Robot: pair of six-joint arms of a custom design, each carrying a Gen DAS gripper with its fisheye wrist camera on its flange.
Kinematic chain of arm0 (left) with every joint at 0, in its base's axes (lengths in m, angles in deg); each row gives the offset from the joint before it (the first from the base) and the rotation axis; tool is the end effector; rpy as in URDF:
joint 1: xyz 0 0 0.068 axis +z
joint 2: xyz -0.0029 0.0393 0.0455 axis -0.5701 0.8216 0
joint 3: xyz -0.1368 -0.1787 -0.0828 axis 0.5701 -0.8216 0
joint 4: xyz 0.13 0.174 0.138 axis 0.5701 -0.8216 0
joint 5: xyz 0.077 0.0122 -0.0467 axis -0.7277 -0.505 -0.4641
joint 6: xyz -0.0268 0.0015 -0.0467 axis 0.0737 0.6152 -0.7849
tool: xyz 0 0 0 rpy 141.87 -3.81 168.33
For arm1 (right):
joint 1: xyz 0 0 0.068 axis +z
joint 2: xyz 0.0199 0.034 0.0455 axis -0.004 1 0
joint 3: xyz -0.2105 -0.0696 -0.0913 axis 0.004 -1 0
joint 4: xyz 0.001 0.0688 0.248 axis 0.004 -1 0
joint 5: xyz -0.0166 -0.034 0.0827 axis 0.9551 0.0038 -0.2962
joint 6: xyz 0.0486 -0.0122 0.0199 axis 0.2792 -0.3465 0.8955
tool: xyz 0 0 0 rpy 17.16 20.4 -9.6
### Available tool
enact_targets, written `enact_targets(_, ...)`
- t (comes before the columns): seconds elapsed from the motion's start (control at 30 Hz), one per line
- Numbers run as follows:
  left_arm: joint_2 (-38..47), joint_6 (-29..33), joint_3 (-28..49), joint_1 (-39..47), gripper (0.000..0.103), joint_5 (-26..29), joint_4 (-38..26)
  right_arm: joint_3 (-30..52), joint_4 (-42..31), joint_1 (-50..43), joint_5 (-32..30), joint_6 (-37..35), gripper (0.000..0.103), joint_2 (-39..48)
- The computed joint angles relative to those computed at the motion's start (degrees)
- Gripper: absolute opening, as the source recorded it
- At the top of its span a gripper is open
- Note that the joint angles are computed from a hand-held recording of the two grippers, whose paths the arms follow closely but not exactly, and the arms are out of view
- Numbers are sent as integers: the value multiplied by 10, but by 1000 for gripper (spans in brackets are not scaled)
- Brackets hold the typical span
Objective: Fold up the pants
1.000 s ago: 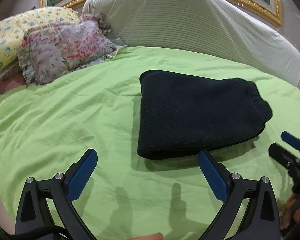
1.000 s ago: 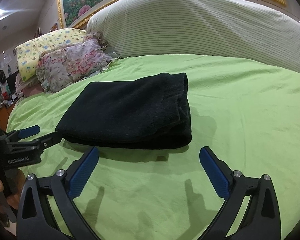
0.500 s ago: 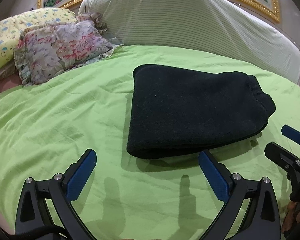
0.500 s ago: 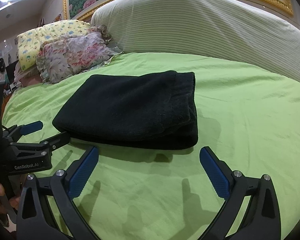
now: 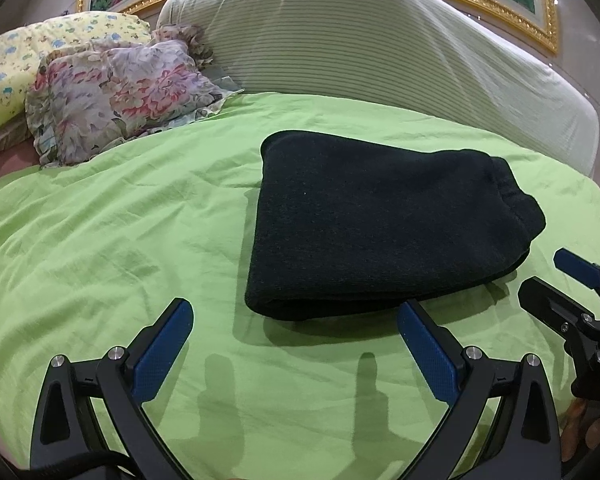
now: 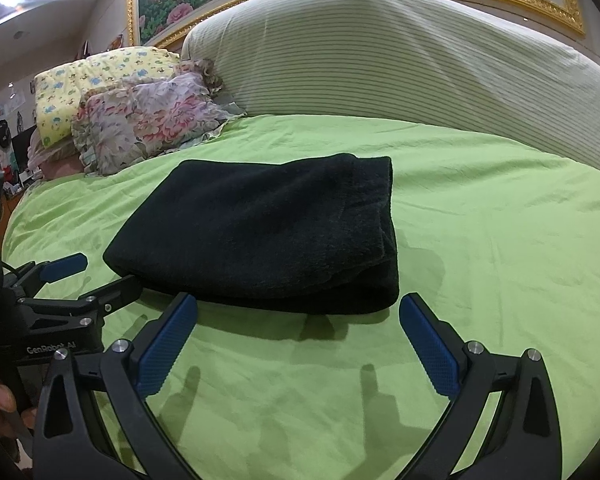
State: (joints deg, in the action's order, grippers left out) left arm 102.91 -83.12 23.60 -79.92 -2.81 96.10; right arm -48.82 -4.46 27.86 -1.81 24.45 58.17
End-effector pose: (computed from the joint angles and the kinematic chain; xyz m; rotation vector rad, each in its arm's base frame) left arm 0.1781 -0.1534 0.0894 0.0786 2.2333 -0.0601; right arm 0.1396 0.0617 0.1034 -0.0867 2.2038 0.0506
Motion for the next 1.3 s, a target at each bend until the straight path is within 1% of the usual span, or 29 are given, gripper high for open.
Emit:
enact_targets(0.1,7,2,6,-2,102,-2,-4,-1,-4,7,7,0,101,-5)
enact_targets(1.3,3,3,1,-1,102,5,-4,1,6,0,0,-6,102,8)
